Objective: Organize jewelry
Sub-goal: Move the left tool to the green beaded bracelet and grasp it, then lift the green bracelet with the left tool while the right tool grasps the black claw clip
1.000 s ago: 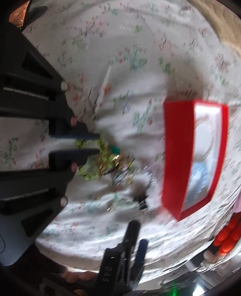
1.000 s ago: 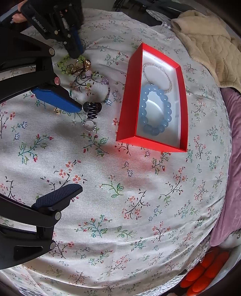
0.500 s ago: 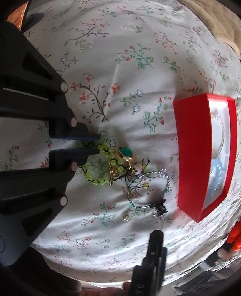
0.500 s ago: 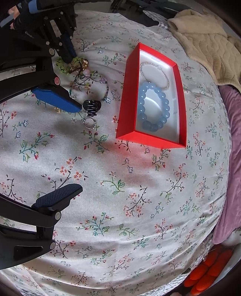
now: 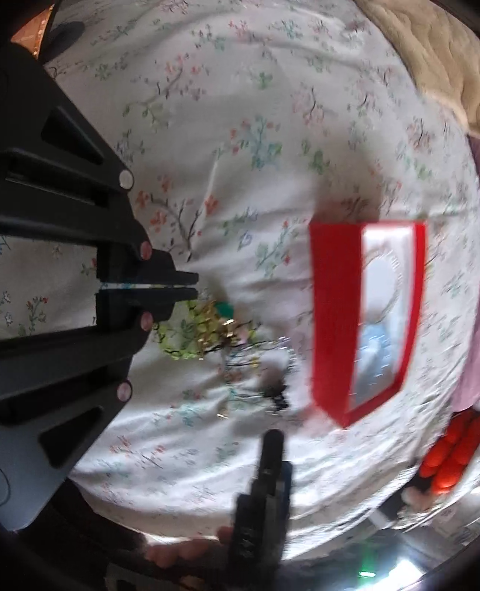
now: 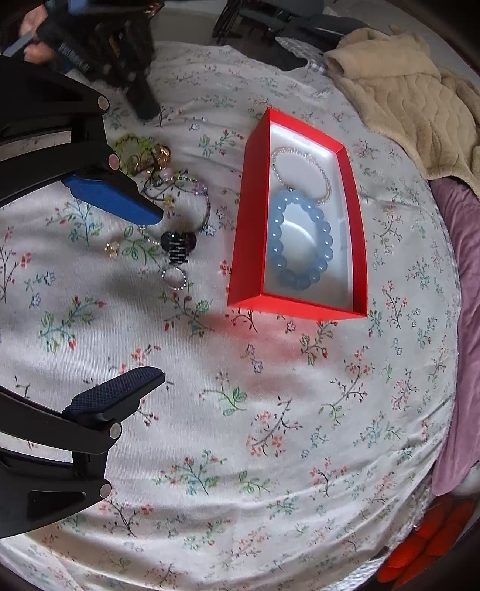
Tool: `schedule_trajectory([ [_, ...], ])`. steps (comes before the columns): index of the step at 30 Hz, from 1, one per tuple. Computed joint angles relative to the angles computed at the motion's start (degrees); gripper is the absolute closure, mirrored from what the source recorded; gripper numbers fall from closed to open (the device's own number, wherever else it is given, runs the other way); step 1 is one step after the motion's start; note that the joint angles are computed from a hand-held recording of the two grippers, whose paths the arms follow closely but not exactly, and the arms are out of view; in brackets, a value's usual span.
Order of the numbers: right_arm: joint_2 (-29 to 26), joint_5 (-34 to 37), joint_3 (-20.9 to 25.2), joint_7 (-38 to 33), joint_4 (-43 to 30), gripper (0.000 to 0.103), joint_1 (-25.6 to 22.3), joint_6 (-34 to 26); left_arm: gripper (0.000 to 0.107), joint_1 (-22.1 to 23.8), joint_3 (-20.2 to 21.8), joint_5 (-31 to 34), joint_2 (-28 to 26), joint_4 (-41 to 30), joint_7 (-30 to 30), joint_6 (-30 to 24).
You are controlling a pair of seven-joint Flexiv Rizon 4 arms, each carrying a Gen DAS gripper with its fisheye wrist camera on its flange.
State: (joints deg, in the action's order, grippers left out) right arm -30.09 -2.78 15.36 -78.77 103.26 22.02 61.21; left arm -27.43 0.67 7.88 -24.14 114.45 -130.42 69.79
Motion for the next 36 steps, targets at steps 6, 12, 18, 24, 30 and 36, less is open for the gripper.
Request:
schedule_trajectory([
  [6,-0.2,0.1,-0.1,0.4,-0.1,0.023,0.1,-0.5,0.085,-3.1,2.1,7.2,-4.3,-6.0,3.5,-3.7],
  [12,-0.6,0.1,-0.3,0.5,-0.6,0.023,-0.1,-1.0,0.084,-4.7,3.9,11.4,-6.2,-7.5,5.0,0.1],
  [18,-0.9,0.1,-0.3,0.5,-1.1,0.023,-0.1,-1.4,0.096,-3.1,2.3,7.8,-6.4,-7.1,7.5,0.7],
  [24,-1.2,0.2,-0.3,0.3,-1.6,0.023,-0.2,-1.4,0.097,1.1,-2.0,-0.9,-3.9,-1.4,10.2,5.0],
  [30,-1.3,1.6,0.6,-0.5,-2.2,0.023,-0.9,-1.4,0.101,4.3,-5.6,-8.2,-0.3,4.7,14.2,13.7],
  [36,-1.1,4.1,1.9,-2.0,-2.5,0.023,-1.8,-1.3,0.101,3.0,-3.8,-10.7,1.6,6.2,14.4,17.9],
])
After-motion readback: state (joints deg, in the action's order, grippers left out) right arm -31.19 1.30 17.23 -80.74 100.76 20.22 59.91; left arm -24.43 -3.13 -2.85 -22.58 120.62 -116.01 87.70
